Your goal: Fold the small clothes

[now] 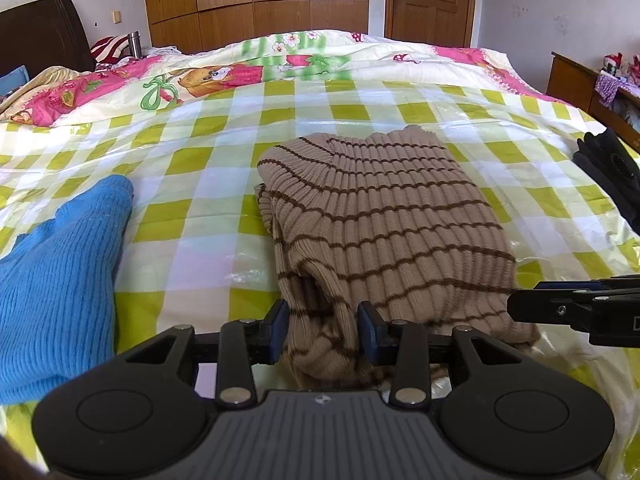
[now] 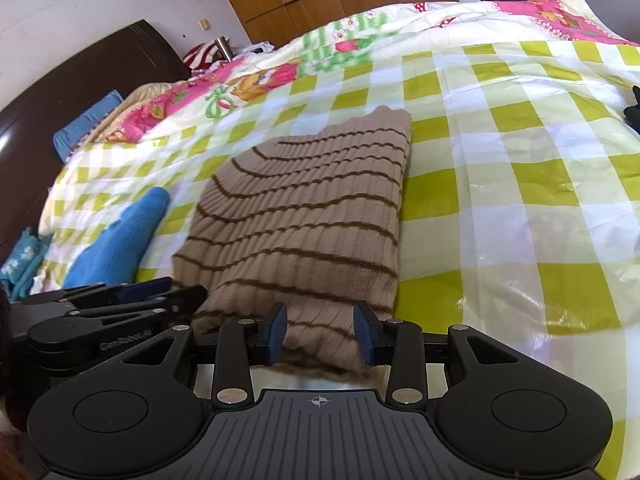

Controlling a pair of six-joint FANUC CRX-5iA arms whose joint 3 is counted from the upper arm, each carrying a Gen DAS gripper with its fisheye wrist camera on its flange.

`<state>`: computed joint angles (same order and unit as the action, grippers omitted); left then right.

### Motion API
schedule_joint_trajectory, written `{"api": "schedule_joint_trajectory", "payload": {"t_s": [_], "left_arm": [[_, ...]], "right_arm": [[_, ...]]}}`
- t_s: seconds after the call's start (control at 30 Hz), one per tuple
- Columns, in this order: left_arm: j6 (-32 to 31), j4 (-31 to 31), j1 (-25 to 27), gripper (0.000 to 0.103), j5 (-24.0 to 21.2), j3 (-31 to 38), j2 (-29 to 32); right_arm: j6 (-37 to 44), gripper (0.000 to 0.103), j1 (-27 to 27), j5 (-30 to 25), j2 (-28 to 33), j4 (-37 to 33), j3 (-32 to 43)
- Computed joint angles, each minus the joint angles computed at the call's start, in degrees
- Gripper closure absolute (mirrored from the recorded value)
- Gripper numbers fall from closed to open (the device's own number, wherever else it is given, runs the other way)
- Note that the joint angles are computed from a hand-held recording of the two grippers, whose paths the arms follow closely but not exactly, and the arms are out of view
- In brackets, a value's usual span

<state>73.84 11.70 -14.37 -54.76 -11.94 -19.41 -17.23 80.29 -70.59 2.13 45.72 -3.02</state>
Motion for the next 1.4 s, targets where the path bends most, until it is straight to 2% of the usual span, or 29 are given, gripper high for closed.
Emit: {"api": "schedule_joint_trajectory", "payload": {"t_s": [0.07, 0.27, 0.4, 0.67, 0.8, 0.97, 1.4], "left_arm": [[0.4, 0.0, -0.1, 0.050, -0.2, -0.3, -0.9], [1.1, 1.9, 0.2, 0.037, -0.4, -1.8, -3.7], [4.9, -2.3, -1.9, 0.027, -0.7, -0.9, -4.6], [6.1, 0.7, -0.3, 0.020, -0.1, -4.0, -7.9], [8.8, -1.5, -0.6, 0.007, 0.1, -4.7, -9.4], [11.2, -5.6, -2.3, 0.000, -0.3, -4.7, -10.3], [12.8, -7.7, -4.4, 0.000, -3.3, -4.9, -10.0]], "right_arm": [[-0.9, 0.067, 0.9, -0.5, -0.1, 0.7, 0.0], [-3.5, 0.063, 3.4, -2.0, -0.1, 2.8, 0.0], [-5.3, 0.063, 4.9, -3.6, -0.1, 3.9, -0.1], [-8.3, 0.063, 7.0, -6.2, 0.0, 5.0, -0.4], [-9.1, 0.063, 7.9, -7.3, 0.6, 5.4, -0.2], [-8.0, 0.063, 8.4, -8.5, 2.2, 4.6, 1.4], [-4.5, 0.062, 9.0, -13.0, 5.7, 1.4, 4.8]]}}
